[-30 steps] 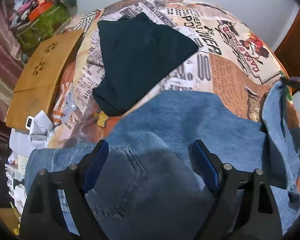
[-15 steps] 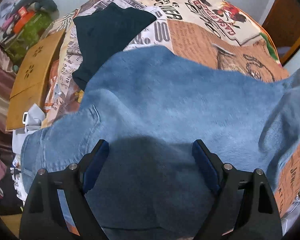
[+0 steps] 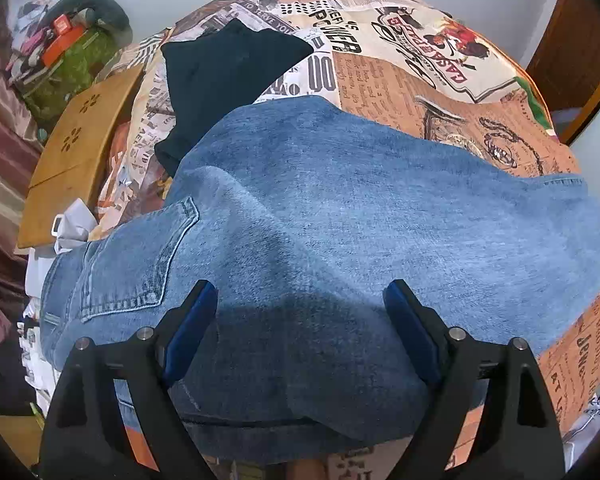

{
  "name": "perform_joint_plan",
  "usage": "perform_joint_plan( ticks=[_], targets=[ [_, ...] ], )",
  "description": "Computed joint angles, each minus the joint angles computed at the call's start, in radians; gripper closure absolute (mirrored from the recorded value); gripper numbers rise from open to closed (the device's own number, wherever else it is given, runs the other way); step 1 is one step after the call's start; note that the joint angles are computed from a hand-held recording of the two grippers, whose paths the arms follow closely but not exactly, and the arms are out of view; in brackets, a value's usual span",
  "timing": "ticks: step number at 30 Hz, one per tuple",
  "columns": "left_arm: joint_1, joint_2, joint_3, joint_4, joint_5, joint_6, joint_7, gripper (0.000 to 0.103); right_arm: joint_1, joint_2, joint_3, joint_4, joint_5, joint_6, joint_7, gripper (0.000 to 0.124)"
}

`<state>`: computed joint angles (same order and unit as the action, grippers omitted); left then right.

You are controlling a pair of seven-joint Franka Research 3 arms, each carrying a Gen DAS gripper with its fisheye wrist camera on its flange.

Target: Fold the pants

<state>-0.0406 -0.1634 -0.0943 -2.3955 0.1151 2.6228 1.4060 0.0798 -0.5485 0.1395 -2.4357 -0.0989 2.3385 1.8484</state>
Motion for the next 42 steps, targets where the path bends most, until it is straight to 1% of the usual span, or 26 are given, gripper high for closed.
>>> perform_joint_plan(
  ticks=[1, 3, 4, 5, 7, 8, 11, 14, 17, 19, 21, 22, 23, 25, 27, 29, 32, 33, 36, 38, 39, 41, 42],
  targets=[
    [0.001, -0.003, 0.001, -0.002, -0.003, 0.002, -0.002, 0.016, -0.007, 0.000, 0.016, 0.007, -0.019, -0.007, 0.014, 0.110],
    [0.007, -0.016, 0.003, -0.011, 0.002, 0.012, -0.016, 0.016, -0.003, 0.000, 0.020, 0.010, -0.021, 0.003, 0.027, 0.102],
    [0.011, -0.027, 0.005, -0.017, 0.005, 0.019, -0.021, 0.016, 0.002, 0.001, 0.022, 0.015, -0.016, 0.015, 0.035, 0.095],
    [0.014, -0.043, 0.011, -0.028, 0.004, 0.032, -0.024, 0.016, 0.009, 0.002, 0.028, 0.020, -0.012, 0.037, 0.044, 0.089],
    [0.020, -0.073, 0.024, -0.046, -0.003, 0.051, -0.020, 0.016, 0.028, 0.004, 0.043, 0.022, -0.011, 0.088, 0.052, 0.083],
    [0.026, -0.092, 0.033, -0.056, -0.004, 0.062, -0.018, 0.016, 0.041, 0.014, 0.047, 0.035, -0.006, 0.100, 0.046, 0.081],
    [0.061, -0.147, 0.049, -0.081, 0.022, 0.089, -0.040, 0.016, 0.098, 0.064, 0.061, 0.088, 0.024, 0.138, 0.018, 0.081],
    [0.079, -0.195, 0.101, -0.104, -0.005, 0.108, -0.016, 0.016, 0.167, 0.133, 0.064, 0.141, 0.077, 0.190, -0.023, 0.081],
    [0.123, -0.226, 0.136, -0.121, -0.007, 0.117, 0.001, 0.014, 0.229, 0.217, 0.073, 0.203, 0.119, 0.238, -0.059, 0.081],
    [0.162, -0.228, 0.151, -0.126, 0.005, 0.125, 0.002, 0.013, 0.261, 0.281, 0.082, 0.255, 0.127, 0.253, -0.076, 0.081],
    [0.199, -0.211, 0.178, -0.121, 0.004, 0.119, 0.011, 0.013, 0.297, 0.364, 0.089, 0.331, 0.135, 0.254, -0.097, 0.081],
    [0.206, -0.204, 0.188, -0.120, -0.006, 0.117, 0.020, 0.013, 0.311, 0.390, 0.086, 0.352, 0.138, 0.255, -0.103, 0.081],
    [0.211, -0.191, 0.215, -0.120, -0.031, 0.120, 0.044, 0.013, 0.326, 0.430, 0.087, 0.389, 0.137, 0.253, -0.109, 0.081],
    [0.219, -0.177, 0.244, -0.127, -0.075, 0.128, 0.087, 0.013, 0.352, 0.502, 0.087, 0.451, 0.113, 0.254, -0.103, 0.081],
    [0.238, -0.148, 0.265, -0.126, -0.110, 0.127, 0.124, 0.013, 0.380, 0.566, 0.077, 0.509, 0.116, 0.240, -0.114, 0.081],
    [0.271, -0.098, 0.265, -0.112, -0.122, 0.125, 0.133, 0.013, 0.405, 0.643, 0.067, 0.589, 0.136, 0.202, -0.133, 0.081],
    [0.302, -0.039, 0.265, -0.090, -0.166, 0.112, 0.159, 0.013, 0.440, 0.756, 0.051, 0.719, 0.156, 0.143, -0.154, 0.081],
    [0.306, -0.018, 0.271, -0.083, -0.199, 0.107, 0.180, 0.013, 0.447, 0.787, 0.047, 0.757, 0.167, 0.128, -0.166, 0.081],
    [0.325, 0.028, 0.260, -0.068, -0.273, 0.093, 0.217, 0.013, 0.470, 0.883, 0.037, 0.878, 0.196, 0.079, -0.201, 0.081],
    [0.321, 0.064, 0.262, -0.049, -0.384, 0.079, 0.299, 0.013, 0.485, 0.957, 0.031, 0.976, 0.205, 0.036, -0.223, 0.081],
    [0.321, 0.078, 0.261, -0.037, -0.451, 0.066, 0.353, 0.016, 0.493, 0.985, 0.027, 1.016, 0.208, 0.017, -0.228, 0.081],
    [0.323, 0.109, 0.253, -0.007, -0.610, 0.033, 0.472, 0.025, 0.504, 1.055, 0.021, 1.106, 0.226, -0.023, -0.233, 0.081],
    [0.331, 0.117, 0.243, 0.001, -0.649, 0.020, 0.499, 0.034, 0.509, 1.087, 0.018, 1.150, 0.235, -0.048, -0.230, 0.081]
  ],
)
